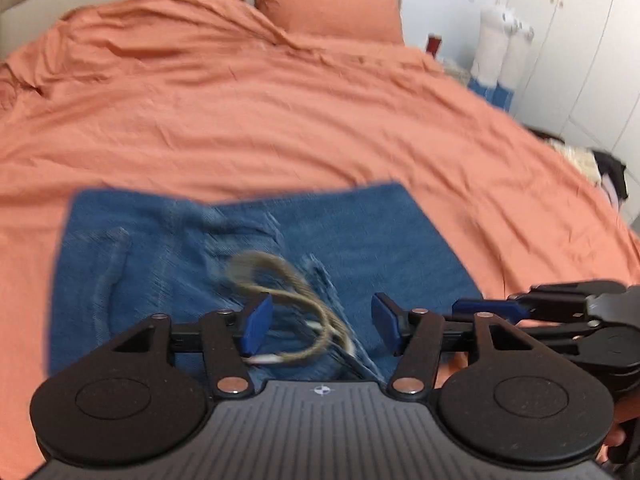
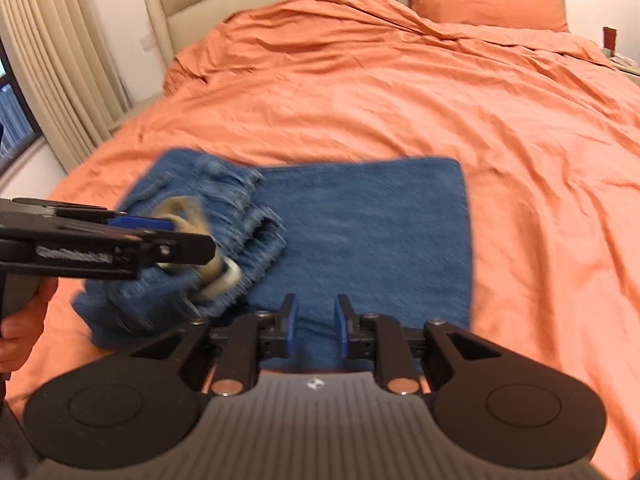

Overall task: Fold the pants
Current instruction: 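Grasp the waistband with the right gripper and lift it off the bed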

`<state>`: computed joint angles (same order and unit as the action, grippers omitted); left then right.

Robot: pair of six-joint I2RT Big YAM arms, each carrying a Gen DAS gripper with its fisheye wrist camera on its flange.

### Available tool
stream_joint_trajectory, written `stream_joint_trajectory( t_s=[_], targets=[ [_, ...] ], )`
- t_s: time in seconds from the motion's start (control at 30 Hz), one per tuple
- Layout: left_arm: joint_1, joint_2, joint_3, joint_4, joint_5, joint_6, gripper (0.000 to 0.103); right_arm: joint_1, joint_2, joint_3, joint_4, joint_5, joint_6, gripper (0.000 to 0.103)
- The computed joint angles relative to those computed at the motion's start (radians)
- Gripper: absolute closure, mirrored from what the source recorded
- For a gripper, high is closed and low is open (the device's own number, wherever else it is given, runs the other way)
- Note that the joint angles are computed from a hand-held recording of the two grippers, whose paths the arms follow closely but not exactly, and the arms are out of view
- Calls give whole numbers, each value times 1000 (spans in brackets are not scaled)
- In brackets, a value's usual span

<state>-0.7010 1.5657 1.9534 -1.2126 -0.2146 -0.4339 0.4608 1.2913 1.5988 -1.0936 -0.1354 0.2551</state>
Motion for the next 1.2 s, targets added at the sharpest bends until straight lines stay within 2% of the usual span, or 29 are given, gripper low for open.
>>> stream_joint_trajectory(
  t_s=[0.03,0.2,0.27,0.33,0.4,0.5,0.57,0.63,0.7,0.73,0.8,0.87,1.0,1.13,1.2],
  targets=[
    [13,-11,-1,-1,-12,12,36,1,12,14,12,-20,13,75],
    [81,-22,2,-41,-131,70,38,21,113,114,65,-125,90,74],
    [118,-44,-35,-28,-128,67,38,32,170,164,75,-141,128,64],
    [151,-64,-71,-11,-118,58,38,36,238,229,67,-148,172,44],
    [178,-89,-108,-3,-108,49,38,36,293,271,75,-159,206,44],
    [215,-118,-153,5,-74,44,38,30,360,313,91,-197,281,47],
    [228,-134,-179,14,-60,36,38,27,399,339,93,-228,329,52],
    [241,-148,-200,22,-40,26,42,30,425,361,84,-228,362,74],
    [250,-163,-218,37,-29,21,54,35,424,373,86,-206,370,84],
    [253,-172,-228,47,-26,21,56,37,409,367,100,-203,368,91],
    [255,-183,-243,72,-24,10,63,41,376,374,114,-202,356,93],
    [261,-195,-255,100,-8,-6,71,44,336,381,126,-211,385,94],
    [259,-209,-266,145,18,-27,71,40,233,335,170,-273,506,95],
    [248,-178,-249,118,37,2,77,43,161,227,126,-190,556,96],
    [242,-161,-250,104,47,11,80,27,144,154,132,-194,614,96]
  ],
)
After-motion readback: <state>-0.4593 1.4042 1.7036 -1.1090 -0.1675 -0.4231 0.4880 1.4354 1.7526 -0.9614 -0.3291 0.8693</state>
